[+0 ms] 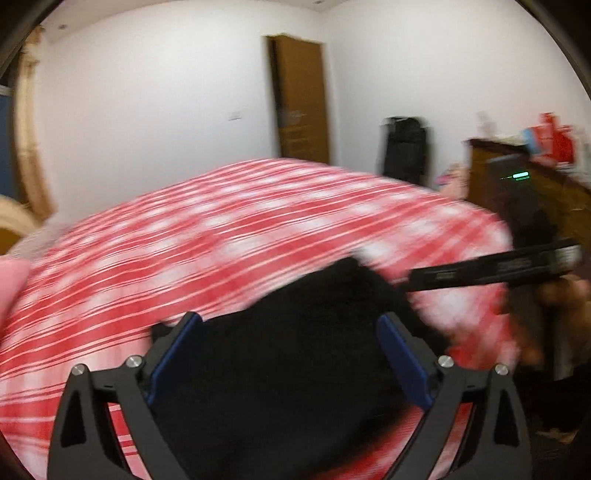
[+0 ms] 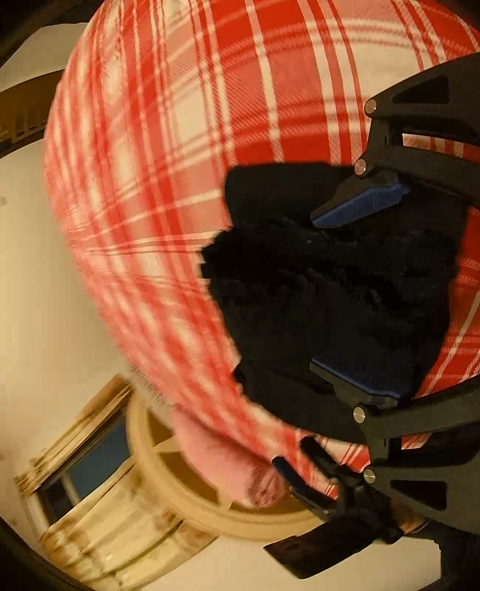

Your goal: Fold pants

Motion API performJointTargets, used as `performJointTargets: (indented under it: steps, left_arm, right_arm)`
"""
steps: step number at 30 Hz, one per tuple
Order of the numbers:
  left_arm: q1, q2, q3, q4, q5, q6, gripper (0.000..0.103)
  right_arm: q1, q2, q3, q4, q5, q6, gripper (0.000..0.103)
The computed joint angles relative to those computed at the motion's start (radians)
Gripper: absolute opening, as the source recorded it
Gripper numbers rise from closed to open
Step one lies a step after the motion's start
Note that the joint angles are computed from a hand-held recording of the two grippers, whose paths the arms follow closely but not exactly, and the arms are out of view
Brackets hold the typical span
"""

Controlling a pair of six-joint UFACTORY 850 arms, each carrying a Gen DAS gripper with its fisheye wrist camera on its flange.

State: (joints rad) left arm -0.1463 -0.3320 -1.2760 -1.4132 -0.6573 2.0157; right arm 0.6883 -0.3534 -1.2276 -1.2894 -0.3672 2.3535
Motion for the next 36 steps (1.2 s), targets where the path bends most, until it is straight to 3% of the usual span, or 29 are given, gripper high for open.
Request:
performJointTargets:
  steps: [1, 2, 3, 6, 8, 14, 16, 18, 21, 22, 23, 25, 27, 30, 34, 36]
  left_arm:
    - [0.005, -0.023, -0.025, 0.016, 0.042, -0.036, 0.098]
    - [0.006, -0.044, -0.051, 0.052, 0.077, -0.096, 0.098]
    - [0.009, -0.065, -0.075, 0.089, 0.107, -0.158, 0.098]
    - [0.024, -0.120, -0.128, 0.180, 0.142, -0.318, 0.098]
    - [0.030, -0.151, -0.155, 0.237, 0.142, -0.402, 0.098]
    - [0.026, -0.150, -0.141, 0.251, 0.130, -0.435, 0.098]
    - [0.025, -0.140, -0.132, 0.209, 0.134, -0.388, 0.100]
    - [0.017, -0.138, -0.125, 0.181, 0.159, -0.350, 0.102]
    - [-0.010, -0.183, -0.158, 0.332, 0.197, -0.460, 0.102]
    - [-0.021, -0.201, -0.163, 0.390, 0.214, -0.497, 0.103]
    - [-0.022, -0.206, -0.163, 0.405, 0.216, -0.515, 0.103]
    - [-0.010, -0.205, -0.167, 0.394, 0.192, -0.533, 0.103]
    - [-0.004, -0.197, -0.171, 0.394, 0.183, -0.543, 0.102]
    - [0.010, -0.180, -0.176, 0.246, 0.193, -0.443, 0.101]
    - [-0.015, -0.232, -0.260, 0.335, 0.280, -0.541, 0.102]
    - [-0.032, -0.282, -0.313, 0.515, 0.331, -0.712, 0.102]
  right_arm:
    - [-0.004, -0.021, -0.023, 0.049, 0.013, -0.066, 0.068]
    - [-0.003, -0.037, -0.044, 0.103, 0.015, -0.139, 0.055]
    - [0.000, -0.054, -0.071, 0.185, 0.005, -0.244, 0.049]
    - [0.017, -0.082, -0.130, 0.322, -0.093, -0.431, 0.014]
    - [0.018, -0.052, -0.098, 0.262, -0.080, -0.372, 0.009]
    - [0.038, 0.024, -0.042, 0.266, -0.173, -0.385, 0.009]
    - [0.000, 0.012, -0.014, 0.380, -0.123, -0.438, 0.010]
    - [-0.013, 0.005, 0.015, 0.340, -0.071, -0.386, 0.012]
    - [-0.011, 0.037, 0.048, 0.250, -0.055, -0.255, 0.028]
    - [-0.003, 0.044, 0.045, 0.240, -0.093, -0.250, 0.042]
    - [0.009, 0.043, 0.031, 0.238, -0.153, -0.262, 0.050]
    - [0.035, 0.036, -0.014, 0.193, -0.257, -0.281, 0.050]
    - [0.042, 0.037, -0.032, 0.071, -0.231, -0.243, 0.051]
    - [0.018, -0.005, -0.092, 0.009, -0.122, -0.296, 0.052]
    - [-0.069, -0.094, -0.145, 0.306, -0.050, -0.490, 0.052]
    - [-0.093, -0.093, -0.119, 0.312, 0.026, -0.442, 0.052]
